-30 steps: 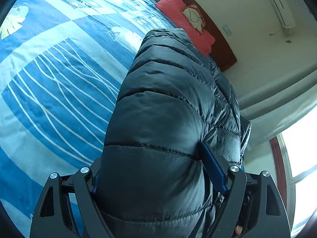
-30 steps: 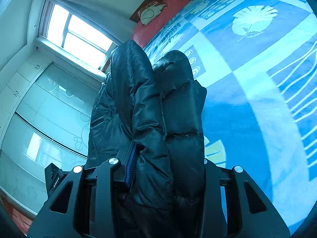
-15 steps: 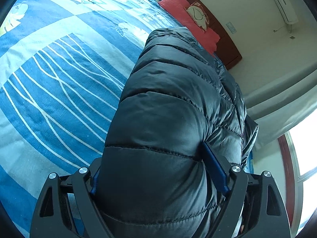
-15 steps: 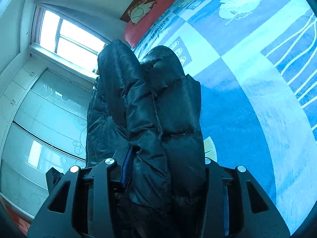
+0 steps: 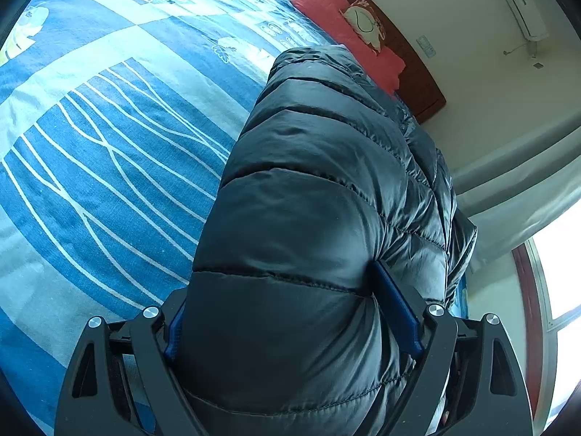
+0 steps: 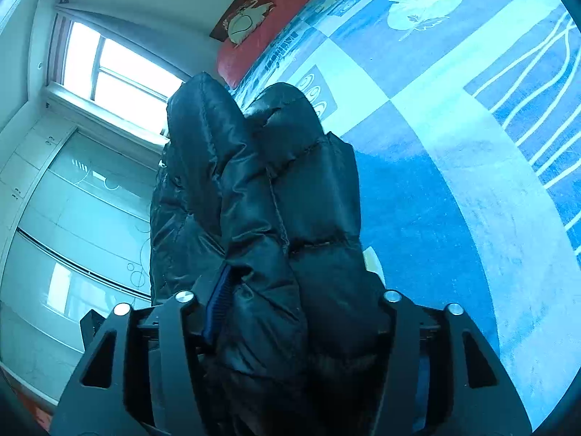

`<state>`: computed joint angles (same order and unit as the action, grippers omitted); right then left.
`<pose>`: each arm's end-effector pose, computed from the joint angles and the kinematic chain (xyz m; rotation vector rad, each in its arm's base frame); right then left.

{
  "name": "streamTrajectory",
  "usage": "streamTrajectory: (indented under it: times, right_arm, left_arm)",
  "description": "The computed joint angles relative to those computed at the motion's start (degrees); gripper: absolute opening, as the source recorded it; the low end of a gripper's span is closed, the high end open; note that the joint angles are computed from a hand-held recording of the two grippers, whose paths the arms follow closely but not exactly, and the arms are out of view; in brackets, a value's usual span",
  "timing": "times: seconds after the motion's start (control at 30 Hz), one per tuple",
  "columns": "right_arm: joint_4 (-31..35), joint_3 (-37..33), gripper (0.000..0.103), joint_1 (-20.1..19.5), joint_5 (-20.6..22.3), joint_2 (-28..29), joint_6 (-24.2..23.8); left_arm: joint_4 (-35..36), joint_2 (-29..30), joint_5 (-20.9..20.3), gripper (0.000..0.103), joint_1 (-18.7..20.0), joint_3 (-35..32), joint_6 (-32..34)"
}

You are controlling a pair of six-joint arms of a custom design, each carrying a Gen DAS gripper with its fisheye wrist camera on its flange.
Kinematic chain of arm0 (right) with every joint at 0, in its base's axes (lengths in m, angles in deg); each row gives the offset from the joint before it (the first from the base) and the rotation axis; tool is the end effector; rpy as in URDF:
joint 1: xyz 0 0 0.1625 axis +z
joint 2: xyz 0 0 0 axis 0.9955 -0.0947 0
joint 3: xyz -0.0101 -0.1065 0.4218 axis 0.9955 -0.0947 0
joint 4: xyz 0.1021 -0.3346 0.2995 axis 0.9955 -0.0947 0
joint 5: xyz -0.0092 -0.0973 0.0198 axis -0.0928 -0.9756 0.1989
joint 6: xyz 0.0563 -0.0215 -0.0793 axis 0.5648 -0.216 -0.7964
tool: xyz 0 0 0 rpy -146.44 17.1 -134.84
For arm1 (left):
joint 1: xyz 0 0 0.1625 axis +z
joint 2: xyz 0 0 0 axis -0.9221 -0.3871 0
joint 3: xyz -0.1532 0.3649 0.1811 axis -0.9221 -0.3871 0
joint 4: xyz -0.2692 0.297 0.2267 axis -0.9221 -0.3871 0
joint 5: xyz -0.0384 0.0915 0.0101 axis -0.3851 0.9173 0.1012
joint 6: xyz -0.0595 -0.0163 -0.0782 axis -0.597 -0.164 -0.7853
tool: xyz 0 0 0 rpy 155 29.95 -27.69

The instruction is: Fold large clothes

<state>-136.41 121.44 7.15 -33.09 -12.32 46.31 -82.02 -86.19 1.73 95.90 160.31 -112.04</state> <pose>0.1478 -0.3273 0.1785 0.0503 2.8907 -1.0118 -0.1532 -0.3081 0.2169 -0.2486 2.8410 -1.0718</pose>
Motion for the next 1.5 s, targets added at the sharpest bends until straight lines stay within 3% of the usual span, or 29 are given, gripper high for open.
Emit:
streamTrajectory:
  times: [0.17, 0.37, 0.57, 0.63, 0.77, 0.83, 1.03, 1.1, 1.2, 1.37, 1.5]
  right_arm:
    - [2.34, 0.03, 0.065, -0.07, 0.19, -1.84, -0.10]
    - [8.60, -1.36, 0.076, 2.43, -2.71, -6.19, -3.45]
    - [10.93, -5.96, 0.079, 5.27, -5.64, -5.21, -2.43]
    - [11.47, -7.75, 0.080, 6.19, -7.04, -3.65, -2.03]
    - [13.12, -10.45, 0.080, 7.08, -8.29, -0.67, -1.69]
    - [13.54, -10.93, 0.080, 6.80, -7.97, -0.24, -1.61]
    - [12.47, -10.50, 0.080, 5.37, -6.12, 0.32, -1.03]
    - [12.28, -10.44, 0.080, 5.16, -5.88, 0.64, -1.00]
    - [12.02, -10.51, 0.079, 4.56, -5.28, 1.17, -0.89]
    - [10.71, -9.89, 0.059, 3.52, -4.71, 1.93, -0.68]
    - [8.35, -9.29, 0.049, 3.51, -6.07, 3.03, -0.63]
  left_arm:
    - [-1.39, -1.32, -3.07, 0.086, 1.67, -0.33, 1.86]
    - [1.41, -6.13, -4.89, 0.084, 1.54, -0.77, 2.42]
    - [-1.49, -3.94, -7.15, 0.084, 5.13, -1.56, 2.94]
    - [1.52, -4.95, -6.19, 0.085, 3.65, -1.61, 0.89]
    - [13.67, -10.39, -1.50, 0.085, -2.85, -1.44, -3.33]
    - [13.94, -12.56, 0.19, 0.085, -3.95, -0.96, -3.72]
    - [4.05, -3.29, -0.13, 0.085, 3.08, -4.25, 6.91]
    - [0.80, -0.65, -2.04, 0.085, 5.61, -4.94, 10.13]
    - [-1.38, 1.68, -2.59, 0.085, 7.12, -5.43, 11.53]
    - [-0.58, 4.02, -1.07, 0.085, 7.21, -6.10, 11.95]
    - [1.12, 6.45, 1.50, 0.082, 6.42, -6.65, 11.50]
